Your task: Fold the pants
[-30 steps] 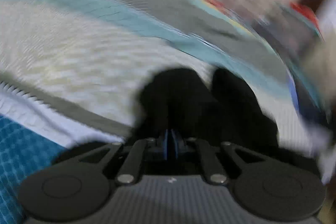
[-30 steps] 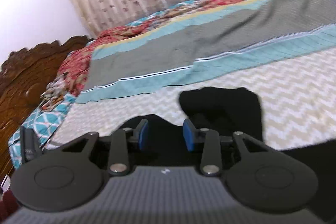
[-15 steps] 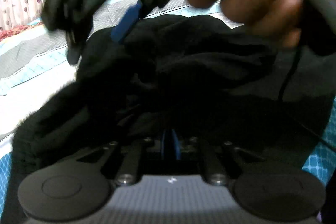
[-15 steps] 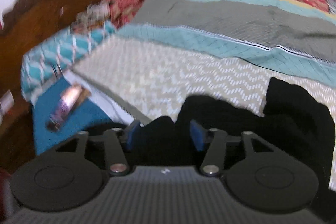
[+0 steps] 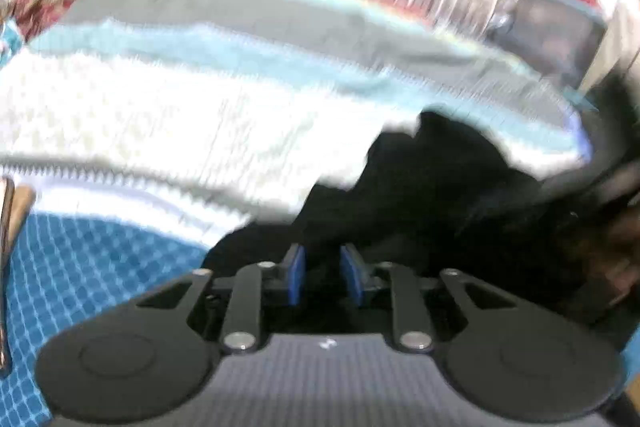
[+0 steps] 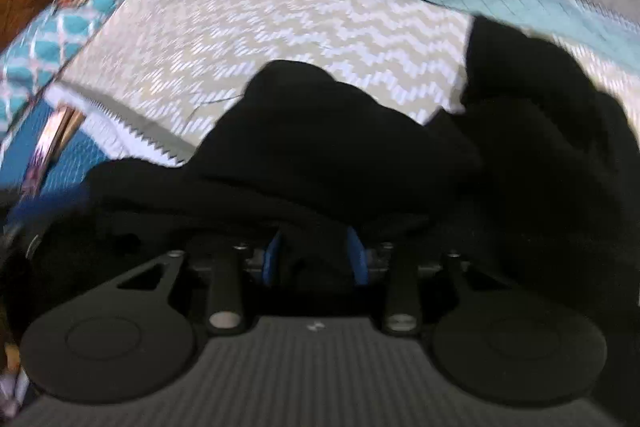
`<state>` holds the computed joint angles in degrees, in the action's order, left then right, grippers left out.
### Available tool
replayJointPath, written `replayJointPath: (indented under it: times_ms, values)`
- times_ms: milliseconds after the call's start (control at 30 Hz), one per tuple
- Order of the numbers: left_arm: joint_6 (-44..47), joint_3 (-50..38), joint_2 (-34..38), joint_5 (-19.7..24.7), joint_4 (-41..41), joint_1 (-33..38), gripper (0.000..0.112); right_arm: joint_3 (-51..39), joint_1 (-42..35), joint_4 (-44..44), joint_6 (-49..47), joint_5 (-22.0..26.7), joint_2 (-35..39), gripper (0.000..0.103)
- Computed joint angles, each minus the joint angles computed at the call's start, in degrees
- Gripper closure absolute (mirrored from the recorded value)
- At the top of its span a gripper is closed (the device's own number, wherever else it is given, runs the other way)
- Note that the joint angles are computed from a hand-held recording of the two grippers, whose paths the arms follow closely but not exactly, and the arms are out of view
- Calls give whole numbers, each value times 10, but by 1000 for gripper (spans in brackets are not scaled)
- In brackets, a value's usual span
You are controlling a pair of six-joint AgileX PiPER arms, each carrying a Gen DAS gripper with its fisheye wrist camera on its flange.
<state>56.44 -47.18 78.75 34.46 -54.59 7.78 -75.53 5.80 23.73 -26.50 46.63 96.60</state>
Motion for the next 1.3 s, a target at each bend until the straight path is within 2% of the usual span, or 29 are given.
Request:
replayJointPath:
  times_ms: [67, 133, 200, 267, 333, 400, 467, 500, 533, 567, 667, 733, 867, 967, 1000, 1033, 1100, 1133, 1167, 1200, 1267, 1300]
  values:
    - [20, 16, 7, -4, -5, -7, 95, -35, 7, 19, -38, 23, -8, 62]
    - [49, 43, -11, -36, -23, -27, 93, -78, 2, 95, -93, 54, -9, 62]
    - [38, 62, -27, -75, -16, -59, 93, -128, 29, 94, -92, 59, 11, 61]
    - [31, 61, -22, -82, -20, -65, 93, -187, 74, 37, -60, 58, 57, 55]
    - [9, 63, -35, -74, -3, -66, 93, -248, 109, -18, -34, 72, 120, 45]
    - [6, 63, -43, -61, 4, -56, 93, -299, 138, -90, -7, 83, 186, 44]
    - [17, 66, -48, -53, -1, -51, 93, -338, 140, -133, 19, 118, 233, 47]
    - [20, 68, -51, -50, -4, -50, 92, -338, 133, -120, 21, 124, 238, 62]
    - [35, 69, -50, -45, -16, -45, 91, -330, 120, -85, 9, 130, 230, 89]
    - [48, 70, -49, -39, -27, -39, 90, -320, 113, -65, -3, 131, 219, 89]
    - [68, 70, -48, -28, -48, -32, 89, -254, 103, 0, -66, 65, 150, 90]
    - [45, 66, -45, -39, -33, -41, 89, -270, 106, 52, -98, 38, 139, 90]
    - [-39, 55, -40, -52, 36, -47, 90, -371, 145, 100, -114, -11, 189, 90]
    - [-58, 49, -29, -46, 55, -45, 90, -429, 184, 79, -73, -36, 255, 90]
    - [-65, 49, -29, -47, 63, -47, 90, -428, 196, 68, -61, -52, 272, 88]
    - [-66, 49, -33, -45, 69, -47, 89, -436, 212, 38, -30, -58, 296, 81]
    - [-35, 45, -42, -12, 50, -24, 88, -444, 233, -48, 50, -46, 316, 75]
    - [-10, 44, -46, 11, 29, -4, 87, -413, 235, -58, 59, -67, 308, 73]
    - [20, 38, -49, 47, 3, 30, 86, -390, 232, -44, 55, -80, 291, 73]
    - [36, 34, -49, 70, -13, 55, 84, -380, 213, -8, 38, -69, 275, 73]
    - [44, 11, -40, 104, -32, 99, 82, -342, 153, 98, -38, -57, 229, 73]
    - [37, -5, -30, 113, -38, 113, 82, -321, 125, 123, -68, -62, 204, 73]
